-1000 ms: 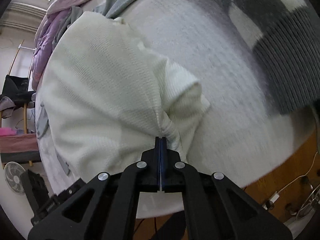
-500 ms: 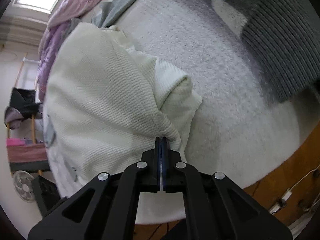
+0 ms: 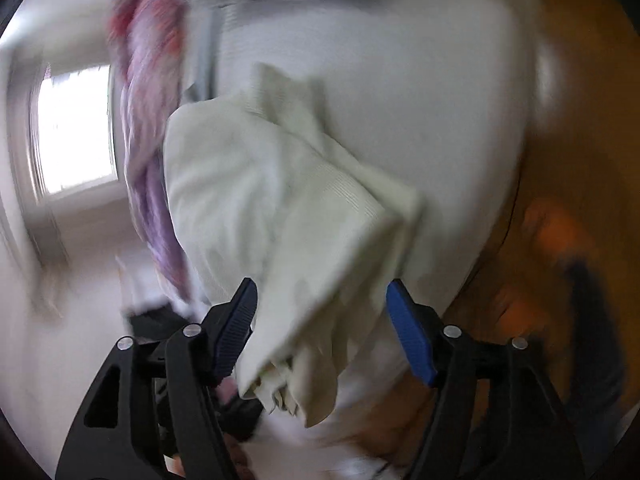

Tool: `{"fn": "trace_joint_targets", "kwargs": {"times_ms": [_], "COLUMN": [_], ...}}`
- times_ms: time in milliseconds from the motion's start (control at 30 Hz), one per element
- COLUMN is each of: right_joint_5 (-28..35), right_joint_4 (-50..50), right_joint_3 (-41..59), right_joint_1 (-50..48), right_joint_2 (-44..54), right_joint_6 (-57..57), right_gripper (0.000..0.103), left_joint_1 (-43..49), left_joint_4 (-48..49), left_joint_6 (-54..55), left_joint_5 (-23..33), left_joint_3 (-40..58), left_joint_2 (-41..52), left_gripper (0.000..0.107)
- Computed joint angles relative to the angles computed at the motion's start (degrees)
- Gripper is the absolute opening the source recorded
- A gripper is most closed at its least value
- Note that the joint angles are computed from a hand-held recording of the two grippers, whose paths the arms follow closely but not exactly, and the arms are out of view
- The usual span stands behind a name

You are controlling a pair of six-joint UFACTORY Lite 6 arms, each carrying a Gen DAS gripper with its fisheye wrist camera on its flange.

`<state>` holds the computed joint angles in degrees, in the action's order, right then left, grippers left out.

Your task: Fold large clothes

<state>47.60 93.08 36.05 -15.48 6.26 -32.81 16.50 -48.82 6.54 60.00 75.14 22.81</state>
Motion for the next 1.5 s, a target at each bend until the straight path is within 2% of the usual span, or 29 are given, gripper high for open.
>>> {"fn": "trace_joint_targets", "kwargs": {"times_ms": [133, 200, 233, 367, 533, 633, 767, 800, 867, 900, 967, 1000, 1100, 1133, 1200, 1267, 1367, 1433, 1500], "right_joint_5": [6.76, 9.04, 12.25, 23.72, 31.62, 31.08, 24.65, 22.67, 17.16, 12.35, 8.68, 7.98, 3.03, 2.0, 0.72, -0.48, 0.16, 1.13, 1.5], "right_joint_4": [23.99, 31.42, 34.68, 42.67, 46.62, 45.78, 43.65, 43.07, 39.47, 35.37, 30.03, 28.16, 15.53, 9.96, -0.9, -12.9, -28.77, -34.58, -37.78], "right_joint_3": [-11.08, -12.39, -12.84, -12.54, -10.47, -7.49, -1.21, -0.02, 3.02, 4.7, 6.14, 6.45, 10.82, 12.93, 16.63, 20.88, 27.57, 28.4, 28.39], "right_joint_1": [3.86, 6.91, 7.79, 9.63, 10.54, 10.33, 11.25, 11.56, 11.79, 11.65, 10.64, 10.05, 7.68, 6.63, 4.34, 0.93, -3.71, -5.51, -6.47], "right_joint_2": [1.04, 3.56, 6.31, 16.65, 23.36, 24.77, 24.85, 24.21, 21.92, 20.28, 18.46, 17.75, 14.39, 13.49, 12.46, 11.43, 13.28, 14.12, 15.34], "right_joint_6": [-9.37, -12.75, -15.48, -20.96, -23.79, -24.2, -22.74, -22.38, -20.75, -19.34, -17.16, -16.48, -11.85, -9.2, -2.88, 1.15, 6.49, 7.69, 6.87], "right_gripper": [0.069, 0.073, 0.073, 0.076, 0.078, 0.079, 0.08, 0.076, 0.063, 0.047, 0.03, 0.025, 0.022, 0.022, 0.022, 0.022, 0.022, 0.022, 0.023], "left_joint_1": [-0.84, -1.21, -2.14, -2.21, -2.02, -2.0, -2.59, -2.7, -3.47, -3.72, -4.43, -4.52, -4.71, -4.95, -6.05, -6.68, -7.95, -8.66, -10.14], "left_joint_4": [1.39, 1.43, 1.35, 1.05, 1.73, 1.55, 1.75, 1.9, 3.33, 4.11, 6.46, 6.79, 8.01, 9.26, 14.23, 18.5, 24.28, 25.12, 26.12], "left_joint_6": [-2.07, -3.28, -3.86, -3.52, -2.92, -2.66, -2.69, -2.42, -2.27, -2.0, -2.27, -2.15, -1.1, -0.58, -0.23, 1.48, 2.0, 0.6, -0.87], "left_joint_5": [3.16, 4.03, 3.63, 3.93, 4.27, 4.13, 3.72, 3.56, 2.8, 2.64, 2.9, 3.35, 5.62, 6.56, 6.73, 6.55, 9.38, 12.73, 11.66], "left_joint_3": [5.5, 7.02, 7.25, 7.33, 7.96, 7.82, 7.9, 7.88, 8.28, 8.46, 9.69, 10.2, 12.23, 13.11, 15.28, 18.06, 30.18, 42.17, 54.17], "left_joint_2": [2.16, 3.02, 3.22, 3.59, 4.44, 4.64, 4.8, 4.84, 4.82, 4.81, 5.7, 6.41, 7.75, 7.86, 6.82, 5.93, 10.75, 18.25, 26.1], "left_gripper": [0.021, 0.021, 0.021, 0.021, 0.021, 0.021, 0.021, 0.021, 0.022, 0.022, 0.023, 0.025, 0.035, 0.045, 0.053, 0.053, 0.054, 0.056, 0.056]}}
